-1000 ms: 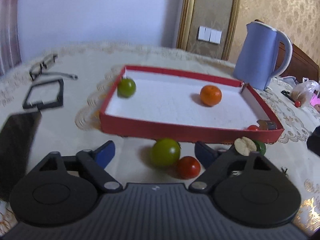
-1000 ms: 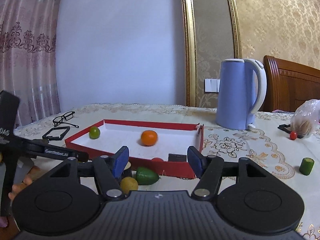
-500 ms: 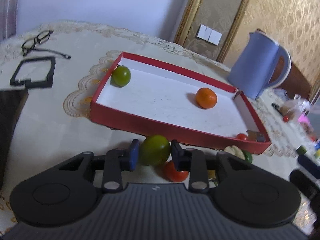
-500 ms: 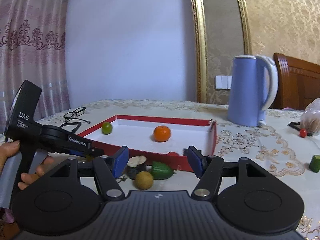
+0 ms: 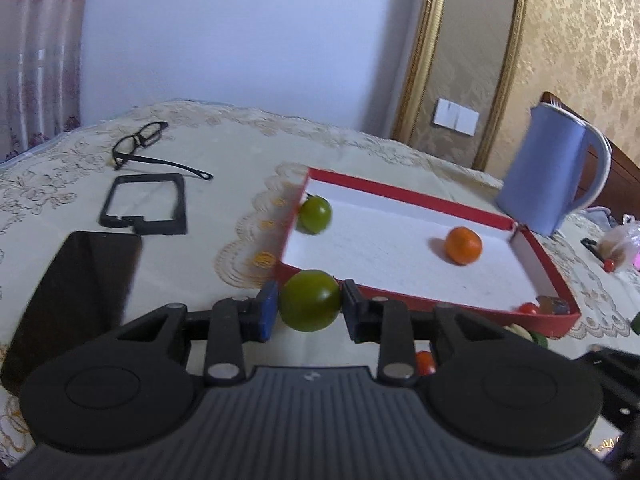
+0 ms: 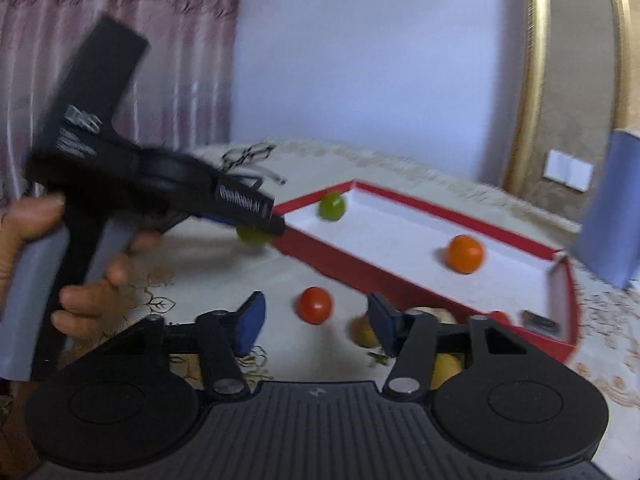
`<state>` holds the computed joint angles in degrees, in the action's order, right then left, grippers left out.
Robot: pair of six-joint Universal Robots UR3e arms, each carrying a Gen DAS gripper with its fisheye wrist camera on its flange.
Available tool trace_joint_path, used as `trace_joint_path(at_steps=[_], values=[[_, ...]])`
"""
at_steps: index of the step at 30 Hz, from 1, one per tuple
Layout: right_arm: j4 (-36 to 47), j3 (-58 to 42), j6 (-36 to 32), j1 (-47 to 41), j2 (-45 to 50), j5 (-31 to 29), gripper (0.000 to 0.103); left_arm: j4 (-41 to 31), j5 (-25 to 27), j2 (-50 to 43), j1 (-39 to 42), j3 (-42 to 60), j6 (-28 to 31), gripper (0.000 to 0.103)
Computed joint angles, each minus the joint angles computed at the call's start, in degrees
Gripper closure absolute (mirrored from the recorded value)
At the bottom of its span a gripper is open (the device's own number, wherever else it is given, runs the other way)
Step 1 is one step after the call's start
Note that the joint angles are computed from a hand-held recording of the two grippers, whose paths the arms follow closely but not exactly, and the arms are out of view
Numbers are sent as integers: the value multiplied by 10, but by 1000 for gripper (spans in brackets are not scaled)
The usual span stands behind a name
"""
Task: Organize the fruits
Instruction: 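Grasp a red cherry tomato with the right gripper while the left holds the green tomato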
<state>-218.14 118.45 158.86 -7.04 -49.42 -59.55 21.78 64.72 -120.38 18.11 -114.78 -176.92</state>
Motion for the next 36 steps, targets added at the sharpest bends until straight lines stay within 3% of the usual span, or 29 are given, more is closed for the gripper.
trace_joint_path(at_steps=[11,16,21,29,36], values=[[186,-157,2,49,33,-61,69,-7,-13,-11,15,6,-1,72],[204,-171,1,51,41,-60,78,-7,-13,-13,12,8,1,72],[163,-127,-1,39,26,-45,79,-6,-9,-10,8,7,0,72],[-20,74,11,-70,-25,61,79,-66,-45,-1,2,43,12,73],[-118,177,32,-182,-51,137,79,-100,5,-36,-55,128,13,73]])
